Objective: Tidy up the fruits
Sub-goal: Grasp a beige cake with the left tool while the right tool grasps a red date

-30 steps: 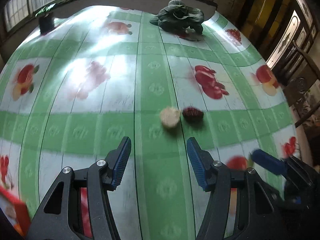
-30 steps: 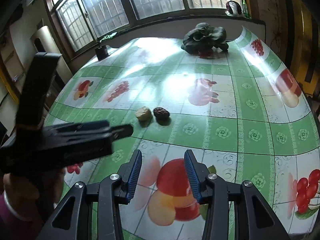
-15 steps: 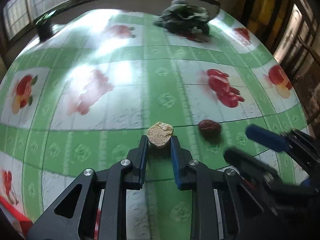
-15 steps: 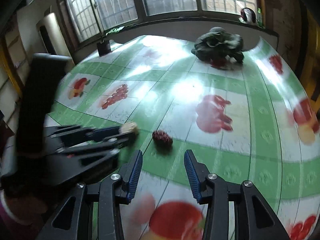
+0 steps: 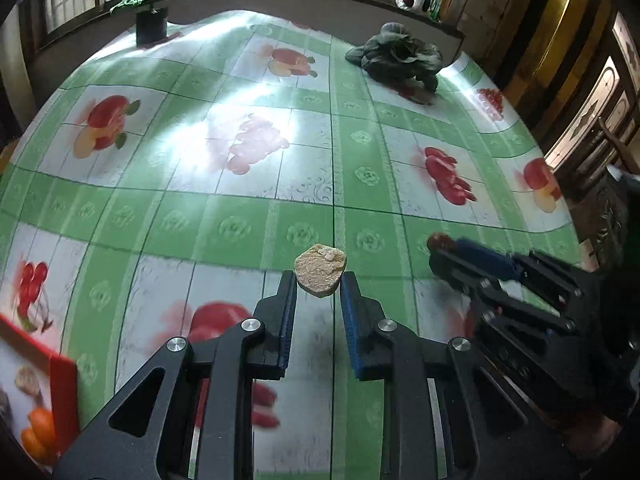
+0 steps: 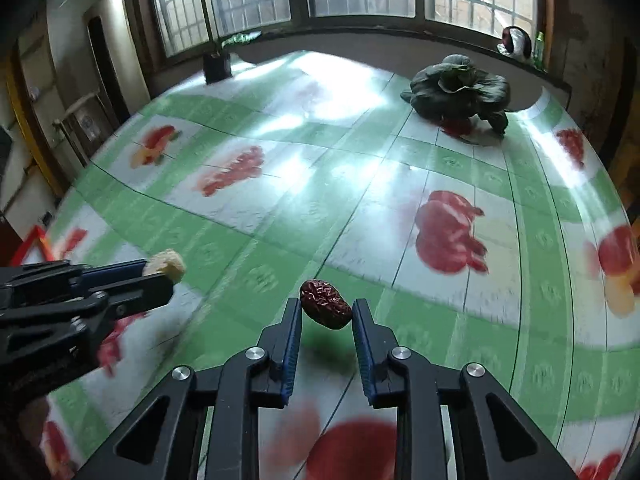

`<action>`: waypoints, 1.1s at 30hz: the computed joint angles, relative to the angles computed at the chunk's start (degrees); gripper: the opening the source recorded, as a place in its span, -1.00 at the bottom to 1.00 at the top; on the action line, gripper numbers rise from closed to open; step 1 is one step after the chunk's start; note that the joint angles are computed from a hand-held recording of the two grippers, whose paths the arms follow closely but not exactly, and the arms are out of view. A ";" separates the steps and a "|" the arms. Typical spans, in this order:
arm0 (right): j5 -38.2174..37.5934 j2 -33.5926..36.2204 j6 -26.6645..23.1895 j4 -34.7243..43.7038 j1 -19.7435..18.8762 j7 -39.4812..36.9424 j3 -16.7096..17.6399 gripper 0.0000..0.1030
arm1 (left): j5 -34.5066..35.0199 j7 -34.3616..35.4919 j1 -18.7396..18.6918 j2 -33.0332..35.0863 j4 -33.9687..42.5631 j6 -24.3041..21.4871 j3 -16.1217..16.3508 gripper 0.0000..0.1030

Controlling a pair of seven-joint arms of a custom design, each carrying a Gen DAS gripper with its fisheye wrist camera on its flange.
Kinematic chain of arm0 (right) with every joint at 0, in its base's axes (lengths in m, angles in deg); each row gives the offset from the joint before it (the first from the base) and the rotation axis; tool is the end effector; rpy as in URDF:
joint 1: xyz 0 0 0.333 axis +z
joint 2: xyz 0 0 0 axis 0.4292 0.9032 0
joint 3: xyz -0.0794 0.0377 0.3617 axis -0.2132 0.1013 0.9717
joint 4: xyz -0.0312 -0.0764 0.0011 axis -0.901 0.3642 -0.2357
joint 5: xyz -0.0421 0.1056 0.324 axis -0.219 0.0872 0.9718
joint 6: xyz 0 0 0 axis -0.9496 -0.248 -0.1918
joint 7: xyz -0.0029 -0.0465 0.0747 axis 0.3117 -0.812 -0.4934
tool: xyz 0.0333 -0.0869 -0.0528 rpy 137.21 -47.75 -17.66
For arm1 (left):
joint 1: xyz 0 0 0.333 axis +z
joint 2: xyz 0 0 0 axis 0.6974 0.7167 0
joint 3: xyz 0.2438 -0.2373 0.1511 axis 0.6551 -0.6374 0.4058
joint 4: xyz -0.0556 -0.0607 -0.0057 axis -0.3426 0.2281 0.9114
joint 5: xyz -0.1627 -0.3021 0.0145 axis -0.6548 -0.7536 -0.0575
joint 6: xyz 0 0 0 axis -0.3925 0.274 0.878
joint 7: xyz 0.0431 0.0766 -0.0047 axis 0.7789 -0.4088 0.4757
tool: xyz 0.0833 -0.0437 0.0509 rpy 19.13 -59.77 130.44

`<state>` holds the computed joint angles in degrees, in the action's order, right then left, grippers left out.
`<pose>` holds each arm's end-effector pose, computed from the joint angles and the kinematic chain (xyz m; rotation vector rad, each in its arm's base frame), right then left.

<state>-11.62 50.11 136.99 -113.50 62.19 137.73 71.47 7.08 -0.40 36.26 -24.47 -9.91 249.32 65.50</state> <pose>0.6105 0.2272 0.3158 -1.7705 1.8019 -0.5502 0.6535 -0.2970 0.3372 -1.5746 2.3472 -0.8854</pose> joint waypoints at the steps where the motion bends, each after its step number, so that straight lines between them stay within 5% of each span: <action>1: 0.34 -1.28 1.60 -1.82 -0.46 0.13 1.50 -0.51 | 0.16 -0.18 0.22 -1.32 -2.22 1.36 0.11 -0.59; 5: 4.57 -4.87 6.88 -7.99 4.02 -0.71 1.52 -0.51 | 2.22 -1.56 -0.15 -6.07 -10.15 6.59 2.28 -0.59; 9: 6.52 -7.79 13.61 -12.82 0.67 -0.29 9.82 -0.51 | 3.46 -1.40 5.57 -9.90 -17.86 10.02 -1.81 -0.59; 13: 7.08 -9.03 18.28 -15.17 -2.41 0.77 16.97 -0.51 | 5.15 -2.57 8.57 -13.46 -24.00 13.94 -2.61 -0.59; 19: 8.47 -9.35 19.29 -14.59 -1.23 -0.92 19.96 -0.51 | 9.51 -6.02 13.76 -18.43 -32.17 18.81 -2.96 -0.59; 22: 10.76 -9.01 17.84 -12.43 2.73 -4.11 18.22 -0.51 | 12.41 -8.33 18.01 -20.42 -35.35 20.69 -4.18 -0.58; 27: 10.92 -7.94 15.62 -8.82 4.96 -6.86 18.48 -0.52 | 15.69 -11.80 20.25 -23.39 -39.15 23.66 -0.49 -0.58; 33: 10.27 -4.92 10.07 -1.71 8.90 -9.72 15.91 -0.52 | 12.19 -10.95 12.75 -25.40 -42.57 26.03 12.63 -0.58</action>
